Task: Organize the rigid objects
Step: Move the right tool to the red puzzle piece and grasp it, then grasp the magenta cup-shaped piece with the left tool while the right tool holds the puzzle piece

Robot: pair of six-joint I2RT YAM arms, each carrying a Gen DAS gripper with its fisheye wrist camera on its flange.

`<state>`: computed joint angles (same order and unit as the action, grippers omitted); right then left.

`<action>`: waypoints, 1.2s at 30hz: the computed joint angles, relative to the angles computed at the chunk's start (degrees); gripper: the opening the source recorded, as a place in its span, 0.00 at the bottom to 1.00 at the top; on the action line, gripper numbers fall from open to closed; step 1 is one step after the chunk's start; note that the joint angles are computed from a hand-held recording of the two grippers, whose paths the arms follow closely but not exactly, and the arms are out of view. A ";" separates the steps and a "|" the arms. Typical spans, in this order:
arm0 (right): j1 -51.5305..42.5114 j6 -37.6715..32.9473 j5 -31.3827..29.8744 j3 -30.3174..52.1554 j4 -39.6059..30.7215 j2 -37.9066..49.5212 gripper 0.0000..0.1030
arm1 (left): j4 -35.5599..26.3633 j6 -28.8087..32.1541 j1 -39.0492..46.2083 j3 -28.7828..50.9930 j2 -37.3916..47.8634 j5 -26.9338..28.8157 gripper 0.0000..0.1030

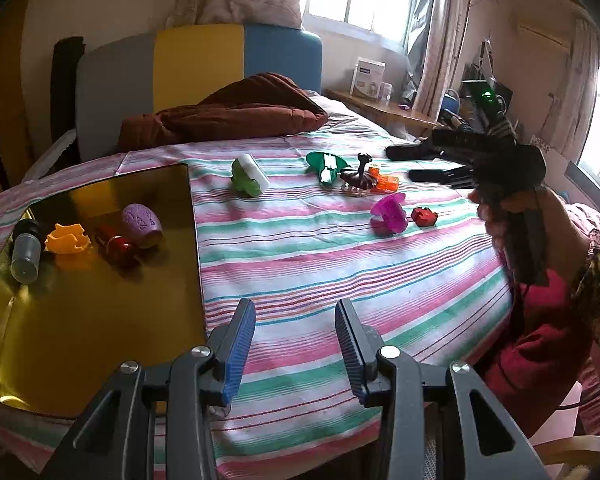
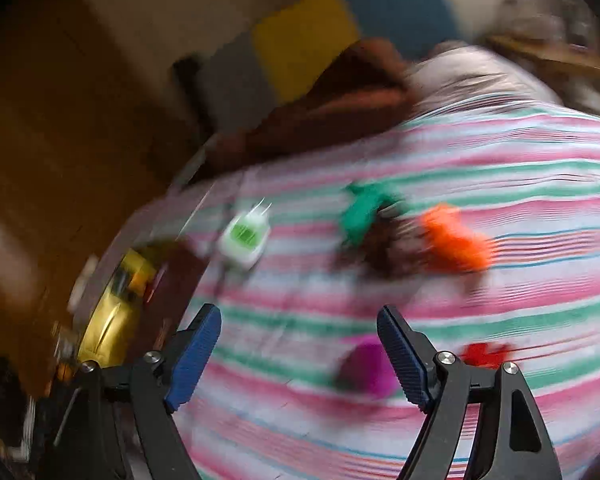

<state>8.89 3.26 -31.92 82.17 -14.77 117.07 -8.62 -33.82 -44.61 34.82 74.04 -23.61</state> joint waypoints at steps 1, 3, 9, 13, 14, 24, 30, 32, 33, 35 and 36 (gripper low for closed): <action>-0.68 2.23 3.46 -0.45 1.12 -0.38 0.79 | 0.04 -0.01 0.11 0.00 -0.04 0.08 0.40; -1.96 5.78 13.09 -1.13 1.53 -0.93 0.79 | -0.03 -0.13 0.20 0.12 0.08 0.14 0.40; -3.01 8.59 20.77 5.77 -8.87 4.67 0.79 | 0.32 0.23 0.46 1.02 1.49 1.15 0.40; -0.36 4.29 25.14 11.43 -15.94 9.36 0.75 | 0.07 0.65 -0.33 1.93 2.46 1.00 0.40; 0.17 3.45 25.21 11.96 -16.42 9.92 0.74 | 0.06 0.76 -0.43 2.11 2.60 1.13 0.40; 2.71 -3.98 31.42 13.86 -17.12 12.22 0.47 | 0.49 0.79 1.40 5.68 5.28 5.20 0.40; 1.81 -2.14 29.80 13.29 -16.89 11.32 0.46 | 0.31 0.64 2.07 10.14 9.25 7.00 0.41; 1.36 -1.13 29.97 12.06 -15.88 10.14 0.46 | -0.12 1.05 1.82 12.47 11.24 7.53 0.41; 1.12 -0.76 30.39 12.01 -15.52 9.99 0.46 | -0.13 1.33 1.91 13.39 12.09 8.17 0.41; 0.80 -0.19 31.75 11.77 -15.21 9.69 0.46 | -0.97 1.88 1.88 16.70 14.80 9.65 0.42; 0.57 0.24 32.34 11.80 -15.36 9.61 0.46 | -1.10 2.26 1.97 18.13 16.12 10.33 0.42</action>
<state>9.46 3.51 0.42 93.97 -30.12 126.68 -9.72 -31.56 -42.64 52.95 90.17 -13.28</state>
